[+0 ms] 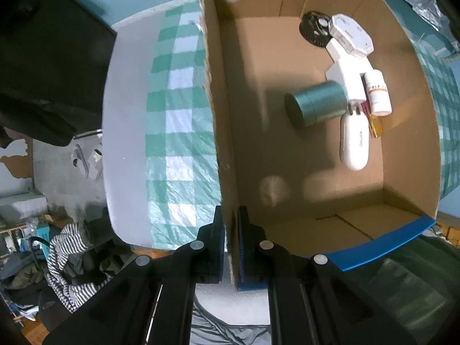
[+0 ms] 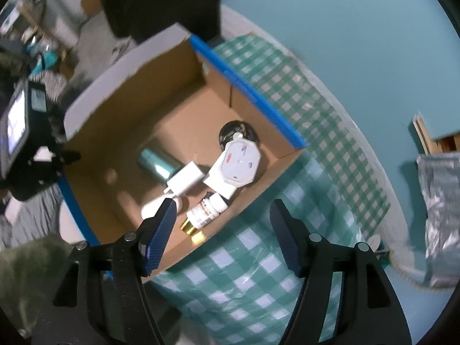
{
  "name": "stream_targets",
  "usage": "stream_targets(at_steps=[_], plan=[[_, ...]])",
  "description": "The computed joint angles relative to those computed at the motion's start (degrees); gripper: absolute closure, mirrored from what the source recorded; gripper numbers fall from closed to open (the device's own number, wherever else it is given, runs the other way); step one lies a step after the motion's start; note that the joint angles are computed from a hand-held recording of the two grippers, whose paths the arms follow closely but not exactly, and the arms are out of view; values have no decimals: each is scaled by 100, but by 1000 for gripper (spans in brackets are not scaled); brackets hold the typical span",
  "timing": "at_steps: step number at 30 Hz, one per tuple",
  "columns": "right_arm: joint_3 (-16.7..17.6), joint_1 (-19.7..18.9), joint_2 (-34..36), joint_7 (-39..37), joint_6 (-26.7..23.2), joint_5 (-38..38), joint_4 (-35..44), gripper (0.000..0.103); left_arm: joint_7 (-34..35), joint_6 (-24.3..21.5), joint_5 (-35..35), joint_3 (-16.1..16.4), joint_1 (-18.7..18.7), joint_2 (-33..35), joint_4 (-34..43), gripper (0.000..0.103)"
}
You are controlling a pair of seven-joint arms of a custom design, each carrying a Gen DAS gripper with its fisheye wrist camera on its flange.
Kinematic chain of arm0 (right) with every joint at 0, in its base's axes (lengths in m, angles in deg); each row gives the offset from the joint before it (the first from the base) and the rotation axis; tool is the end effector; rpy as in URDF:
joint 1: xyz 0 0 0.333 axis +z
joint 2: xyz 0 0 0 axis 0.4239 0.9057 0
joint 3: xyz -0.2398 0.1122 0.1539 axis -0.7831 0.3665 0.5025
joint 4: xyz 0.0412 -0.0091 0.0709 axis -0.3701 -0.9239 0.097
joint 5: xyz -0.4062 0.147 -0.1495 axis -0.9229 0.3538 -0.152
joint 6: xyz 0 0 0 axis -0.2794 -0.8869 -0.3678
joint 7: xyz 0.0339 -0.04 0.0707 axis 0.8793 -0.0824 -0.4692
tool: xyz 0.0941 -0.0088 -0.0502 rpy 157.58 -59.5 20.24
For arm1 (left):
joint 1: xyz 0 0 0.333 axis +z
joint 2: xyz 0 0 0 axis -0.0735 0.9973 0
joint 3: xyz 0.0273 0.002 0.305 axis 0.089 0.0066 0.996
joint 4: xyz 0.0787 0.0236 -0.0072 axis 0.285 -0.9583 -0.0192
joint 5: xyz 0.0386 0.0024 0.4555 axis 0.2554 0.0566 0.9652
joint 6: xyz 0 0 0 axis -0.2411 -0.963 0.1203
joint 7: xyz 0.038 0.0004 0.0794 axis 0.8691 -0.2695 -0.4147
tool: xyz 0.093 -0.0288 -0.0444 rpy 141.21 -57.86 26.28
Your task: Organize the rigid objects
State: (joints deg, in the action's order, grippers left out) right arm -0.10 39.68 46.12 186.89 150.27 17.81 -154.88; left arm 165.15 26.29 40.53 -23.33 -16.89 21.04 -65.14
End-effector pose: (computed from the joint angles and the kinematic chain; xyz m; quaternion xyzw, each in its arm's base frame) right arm 0.5332 0.1955 0.5445 -0.4508 0.8847 -0.0997 0.0647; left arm 0.7114 -0.2690 0.4671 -0.0381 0.9980 0.0150 0.0477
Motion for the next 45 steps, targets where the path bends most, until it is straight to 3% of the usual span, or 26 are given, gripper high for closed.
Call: stream_targets(at_steps=[2, 6, 9, 15, 19, 28, 32, 45], plan=[[64, -21, -100, 310, -68, -135, 5, 34, -10, 16, -106, -31, 22, -34, 50, 92], [214, -40, -259, 972, -254, -468, 74, 34, -145, 169, -466, -97, 101, -145, 87, 74], [302, -22, -340, 1389, -364, -669, 134, 33, -181, 147, -790, -158, 170, -233, 144, 69], [462, 28, -447, 2304, -673, -984, 232, 33, -35, 245, -1364, -242, 305, -395, 239, 31], [548, 55, -545, 2874, -822, -1156, 224, 33, -12, 211, -1636, -272, 331, -503, 334, 21], [826, 133, -672, 4032, -1577, -1736, 369, 33, -138, 18, -2384, -337, 472, -648, 554, 10], [853, 224, -558, 4235, -1913, -1845, 528, 33, -86, 144, -2614, -339, 509, -810, 410, 9], [806, 450, -524, 4503, -2233, -1828, 569, 33, -74, 310, -2717, -281, 477, -1079, 107, 9]])
